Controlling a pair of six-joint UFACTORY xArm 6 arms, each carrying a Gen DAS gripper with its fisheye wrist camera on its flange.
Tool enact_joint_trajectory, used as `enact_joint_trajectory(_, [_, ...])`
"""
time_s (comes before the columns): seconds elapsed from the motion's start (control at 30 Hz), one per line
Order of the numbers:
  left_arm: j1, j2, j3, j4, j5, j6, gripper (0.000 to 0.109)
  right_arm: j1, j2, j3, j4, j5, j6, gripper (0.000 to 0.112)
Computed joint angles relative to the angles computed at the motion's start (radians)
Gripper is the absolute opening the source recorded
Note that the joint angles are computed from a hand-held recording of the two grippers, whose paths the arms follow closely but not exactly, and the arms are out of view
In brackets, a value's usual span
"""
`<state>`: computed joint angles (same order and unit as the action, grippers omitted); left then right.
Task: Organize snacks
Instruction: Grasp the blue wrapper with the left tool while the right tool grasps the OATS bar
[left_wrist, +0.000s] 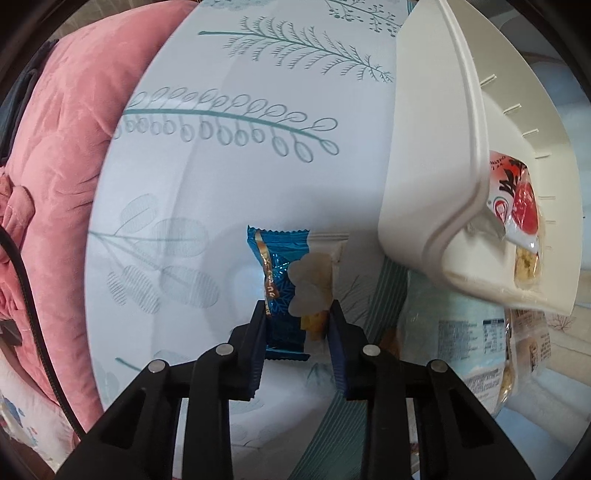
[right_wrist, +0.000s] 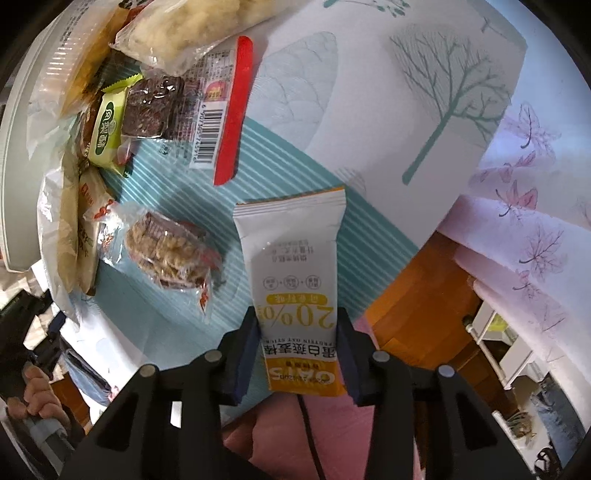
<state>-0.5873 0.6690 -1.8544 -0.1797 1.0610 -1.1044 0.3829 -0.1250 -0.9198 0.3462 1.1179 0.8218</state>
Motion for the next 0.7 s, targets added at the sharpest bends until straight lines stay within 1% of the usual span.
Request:
enact_joint_trajectory(0.07, [-0.006,-0.037,0.046,0.002,-0.017,0.003,0.026,0.004,-0.022,0.023,0.005,-0.017,0.016,0.039])
enact_joint_trajectory(0.17, [-0.011,-0.119,0.151,0.002,-0.064,0.017,0.025,0.018,-0.062,0.056,0.001,-0.048,0.043,0.038])
enact_joint_trajectory(0.23, [-0.018,-0.170,0.215,0.002,-0.098,0.025,0.024,0.037,-0.088,0.075,-0.010,-0.074,0.063,0.038])
enact_joint_trajectory(0.27, [-0.002,-0.234,0.291,-0.004,-0.108,0.049,0.024,0.048,-0.102,0.084,-0.016,-0.086,0.072,0.038])
enact_joint_trajectory(0.4, [0.002,-0.354,0.425,-0.019,-0.145,0.084,0.024,0.107,-0.154,0.110,-0.058,-0.129,0.120,0.038])
enact_joint_trajectory(0.5, [-0.003,-0.428,0.490,-0.033,-0.145,0.112,0.024,0.152,-0.192,0.131,-0.086,-0.164,0.150,0.038])
enact_joint_trajectory(0.57, [-0.012,-0.488,0.545,-0.033,-0.160,0.119,0.024,0.181,-0.226,0.153,-0.104,-0.200,0.178,0.038])
enact_joint_trajectory(0.6, [-0.017,-0.503,0.551,-0.032,-0.156,0.119,0.024,0.199,-0.245,0.163,-0.121,-0.218,0.197,0.038])
enact_joint_trajectory(0.7, [-0.033,-0.556,0.576,-0.043,-0.154,0.132,0.024,0.239,-0.275,0.162,-0.182,-0.235,0.240,0.038])
